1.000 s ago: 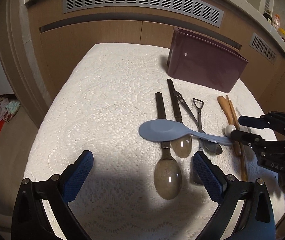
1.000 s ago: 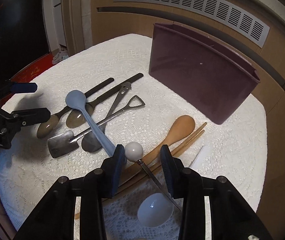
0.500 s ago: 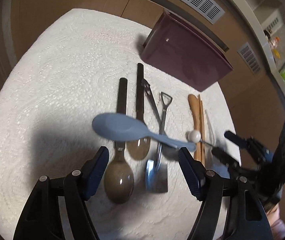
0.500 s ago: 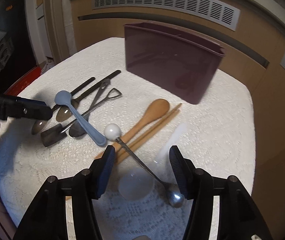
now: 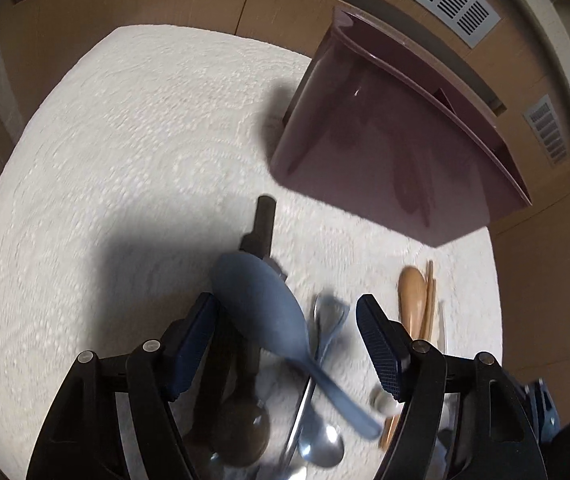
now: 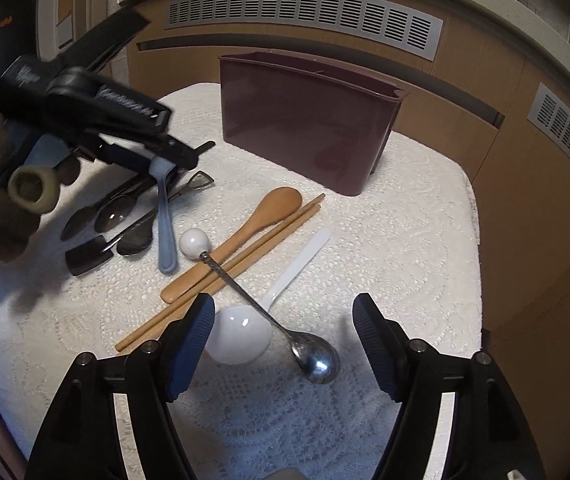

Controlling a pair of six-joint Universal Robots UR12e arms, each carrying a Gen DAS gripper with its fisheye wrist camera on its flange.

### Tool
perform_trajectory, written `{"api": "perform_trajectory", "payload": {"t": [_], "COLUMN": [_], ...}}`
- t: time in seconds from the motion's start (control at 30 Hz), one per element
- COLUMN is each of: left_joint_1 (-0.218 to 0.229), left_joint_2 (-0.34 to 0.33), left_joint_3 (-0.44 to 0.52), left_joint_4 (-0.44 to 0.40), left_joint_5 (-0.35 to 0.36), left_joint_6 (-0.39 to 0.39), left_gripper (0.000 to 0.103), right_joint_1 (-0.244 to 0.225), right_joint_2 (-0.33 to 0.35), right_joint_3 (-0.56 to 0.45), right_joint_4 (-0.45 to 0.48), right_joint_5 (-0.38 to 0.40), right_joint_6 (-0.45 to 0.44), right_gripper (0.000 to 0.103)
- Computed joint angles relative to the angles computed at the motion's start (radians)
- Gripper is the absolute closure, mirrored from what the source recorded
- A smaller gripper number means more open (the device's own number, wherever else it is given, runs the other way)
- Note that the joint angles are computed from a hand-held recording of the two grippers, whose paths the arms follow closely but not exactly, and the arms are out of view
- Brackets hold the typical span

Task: Organize utensils
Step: 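Grasp the light blue spoon with the left gripper while the right gripper grasps the white-ball metal spoon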

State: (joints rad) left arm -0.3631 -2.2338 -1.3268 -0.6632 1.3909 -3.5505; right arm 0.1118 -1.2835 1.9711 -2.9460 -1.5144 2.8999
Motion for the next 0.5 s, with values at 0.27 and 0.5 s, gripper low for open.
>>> {"api": "perform_trajectory", "payload": {"t": [0.27, 0.5], "left_joint_1": [-0.054, -0.054], "left_joint_2": [-0.03, 0.031], "left_joint_3": [0.032, -0.112], "left_joint_4": [0.04, 0.217], "left_joint_5": [0.169, 0.132], "left_joint_6": [0.145, 0.362], "left_gripper": [0.056, 0.06], "right_joint_1": [-0.003, -0.025], "right_joint_2": [0.004, -0.007], "right_joint_3": [0.007, 0.019], "right_joint_4": [-0.038, -0.025], "right_joint_5": [-0.037, 0.006], "right_joint_6": [0.047, 0.025], "right_gripper": [0.021, 0.011]}}
